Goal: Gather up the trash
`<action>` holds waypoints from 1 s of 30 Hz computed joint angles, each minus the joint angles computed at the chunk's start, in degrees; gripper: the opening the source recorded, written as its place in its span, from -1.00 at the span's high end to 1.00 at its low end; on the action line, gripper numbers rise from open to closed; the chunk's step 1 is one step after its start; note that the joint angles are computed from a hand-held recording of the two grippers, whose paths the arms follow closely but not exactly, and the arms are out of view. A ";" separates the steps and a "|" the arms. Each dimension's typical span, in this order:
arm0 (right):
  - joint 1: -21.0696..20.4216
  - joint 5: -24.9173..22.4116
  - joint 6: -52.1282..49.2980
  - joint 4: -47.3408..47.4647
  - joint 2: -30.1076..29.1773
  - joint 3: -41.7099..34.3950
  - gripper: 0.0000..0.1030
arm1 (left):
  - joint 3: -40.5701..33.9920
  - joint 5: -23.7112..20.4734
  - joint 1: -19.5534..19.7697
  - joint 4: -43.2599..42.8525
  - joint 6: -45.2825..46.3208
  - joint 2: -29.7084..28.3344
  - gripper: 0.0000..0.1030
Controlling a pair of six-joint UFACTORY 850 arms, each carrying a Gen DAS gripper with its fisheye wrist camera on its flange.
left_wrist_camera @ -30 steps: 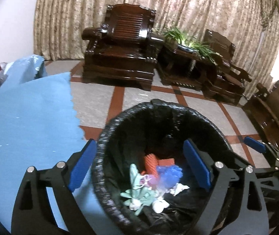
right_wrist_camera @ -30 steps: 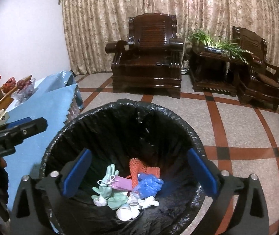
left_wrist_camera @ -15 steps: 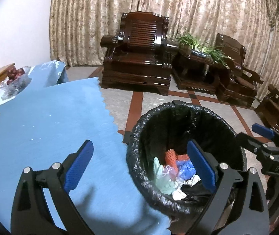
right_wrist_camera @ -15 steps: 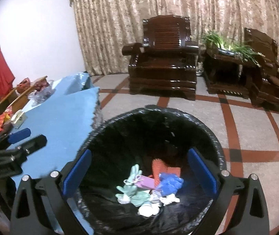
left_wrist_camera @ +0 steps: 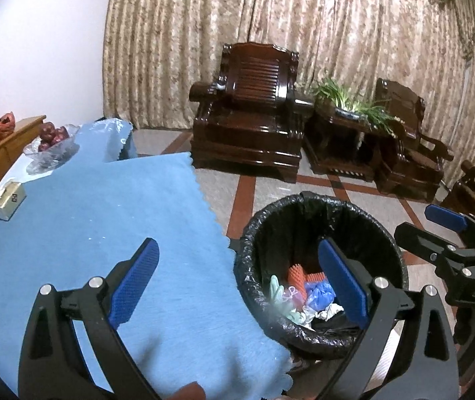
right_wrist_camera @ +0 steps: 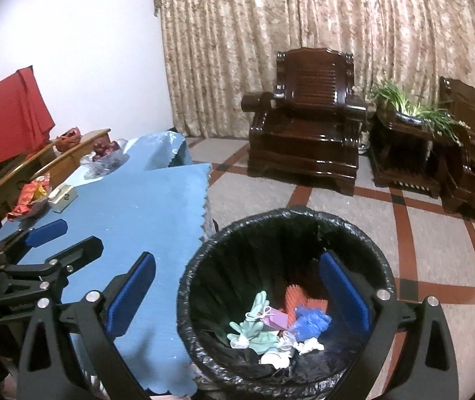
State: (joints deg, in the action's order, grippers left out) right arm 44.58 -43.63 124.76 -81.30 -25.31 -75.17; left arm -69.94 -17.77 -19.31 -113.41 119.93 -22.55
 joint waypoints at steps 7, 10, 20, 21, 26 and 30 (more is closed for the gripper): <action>1.32 -1.81 -1.44 0.48 0.42 -0.92 -0.88 | 2.76 -0.65 0.49 -5.27 5.34 3.31 -0.82; 1.61 -2.18 -1.56 0.16 0.56 -0.91 -0.88 | 3.68 -1.06 0.67 -6.85 6.83 4.22 -0.82; 2.22 -2.94 -1.95 -0.28 0.59 -1.49 -0.88 | 5.21 -1.69 1.08 -11.52 11.46 5.97 -0.82; 2.29 -3.09 -2.05 -0.26 0.58 -1.61 -0.88 | 5.32 -1.80 1.16 -11.58 11.53 6.09 -0.82; 2.44 -3.34 -2.25 -0.41 0.83 -1.57 -0.88 | 5.69 -2.18 1.28 -12.29 12.33 6.62 -0.82; 2.45 -3.35 -2.24 -0.63 1.07 -1.33 -0.88 | 5.80 -1.98 1.14 -12.69 12.48 6.86 -0.82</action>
